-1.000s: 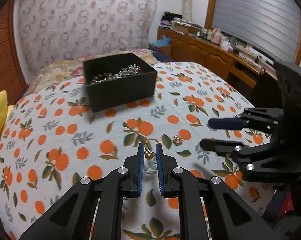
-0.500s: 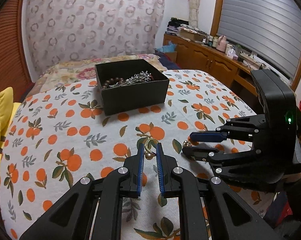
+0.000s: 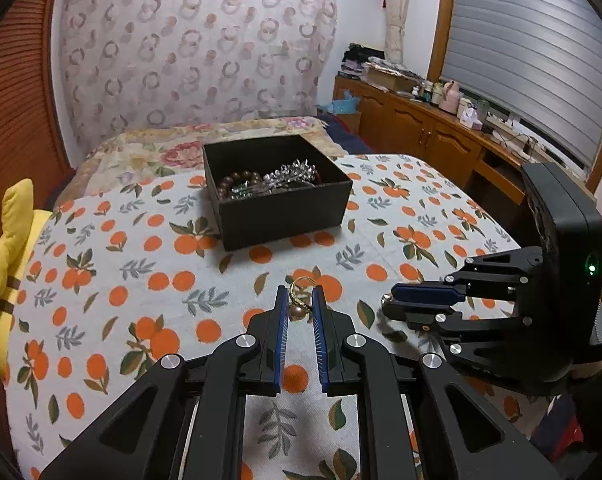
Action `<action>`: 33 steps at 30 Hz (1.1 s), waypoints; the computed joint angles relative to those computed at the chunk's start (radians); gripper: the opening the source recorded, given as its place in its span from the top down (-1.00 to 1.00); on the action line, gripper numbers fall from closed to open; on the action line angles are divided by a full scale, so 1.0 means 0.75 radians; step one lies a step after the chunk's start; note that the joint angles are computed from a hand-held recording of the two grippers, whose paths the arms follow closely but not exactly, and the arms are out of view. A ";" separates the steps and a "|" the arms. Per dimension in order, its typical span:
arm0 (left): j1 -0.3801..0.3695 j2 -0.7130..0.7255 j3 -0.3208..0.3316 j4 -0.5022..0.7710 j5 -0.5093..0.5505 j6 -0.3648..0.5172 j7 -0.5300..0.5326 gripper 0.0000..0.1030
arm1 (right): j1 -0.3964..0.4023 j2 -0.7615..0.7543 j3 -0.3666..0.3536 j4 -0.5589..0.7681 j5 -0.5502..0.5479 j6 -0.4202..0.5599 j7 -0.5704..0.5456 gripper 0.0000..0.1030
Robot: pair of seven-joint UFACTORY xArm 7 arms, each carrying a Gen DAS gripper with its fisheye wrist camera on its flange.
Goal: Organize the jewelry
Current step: 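Carry the ring and earring into the black box and open both grippers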
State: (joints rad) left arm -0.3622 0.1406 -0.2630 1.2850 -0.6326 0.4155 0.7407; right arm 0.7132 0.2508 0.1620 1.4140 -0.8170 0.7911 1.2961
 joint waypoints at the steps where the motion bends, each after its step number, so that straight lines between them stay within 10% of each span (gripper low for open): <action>1: -0.001 0.005 0.000 0.013 0.004 0.000 -0.002 0.79 | 0.001 -0.003 -0.001 0.002 -0.005 0.003 0.001 0.68; 33: -0.054 0.546 0.031 0.812 0.512 0.188 -0.444 0.79 | -0.142 0.173 -0.165 0.312 0.087 -0.218 -0.290 0.64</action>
